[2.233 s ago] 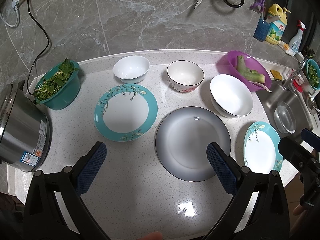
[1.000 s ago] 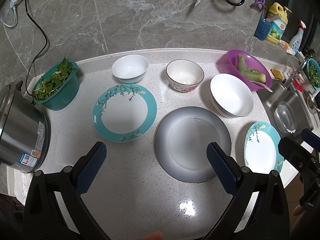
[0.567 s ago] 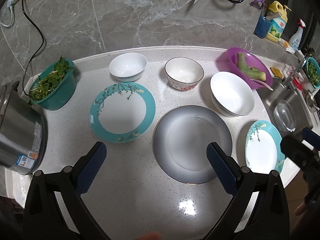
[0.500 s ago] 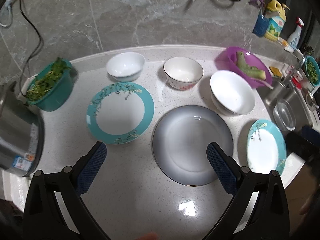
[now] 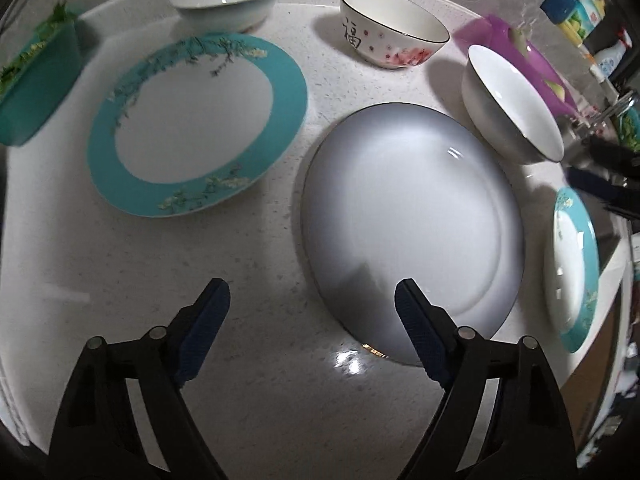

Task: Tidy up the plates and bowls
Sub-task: 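Move both tools down to the rim of the dark grey plate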

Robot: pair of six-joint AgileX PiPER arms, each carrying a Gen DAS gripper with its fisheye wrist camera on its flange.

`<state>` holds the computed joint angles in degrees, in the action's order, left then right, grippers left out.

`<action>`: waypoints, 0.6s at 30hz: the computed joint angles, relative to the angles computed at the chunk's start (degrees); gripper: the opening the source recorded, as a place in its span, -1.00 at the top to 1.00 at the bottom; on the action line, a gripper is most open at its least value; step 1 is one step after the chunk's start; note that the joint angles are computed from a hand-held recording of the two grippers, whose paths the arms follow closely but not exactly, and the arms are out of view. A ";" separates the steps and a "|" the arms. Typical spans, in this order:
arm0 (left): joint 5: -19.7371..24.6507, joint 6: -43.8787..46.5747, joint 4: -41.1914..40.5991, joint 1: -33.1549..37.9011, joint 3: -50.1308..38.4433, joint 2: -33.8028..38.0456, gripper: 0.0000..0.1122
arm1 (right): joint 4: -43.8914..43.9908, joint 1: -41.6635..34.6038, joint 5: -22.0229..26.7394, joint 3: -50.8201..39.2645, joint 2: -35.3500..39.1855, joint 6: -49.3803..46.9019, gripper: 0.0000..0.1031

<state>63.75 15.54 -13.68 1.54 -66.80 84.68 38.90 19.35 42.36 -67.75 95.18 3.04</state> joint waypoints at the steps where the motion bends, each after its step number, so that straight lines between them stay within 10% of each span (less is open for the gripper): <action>1: -0.20 0.73 -0.95 0.52 0.20 0.35 -0.49 | 1.72 -0.59 0.52 -0.09 1.26 -1.94 -0.33; 18: 1.19 4.38 -9.18 3.00 -6.10 9.70 -0.20 | -5.86 -0.75 7.04 -5.60 11.43 3.51 -0.12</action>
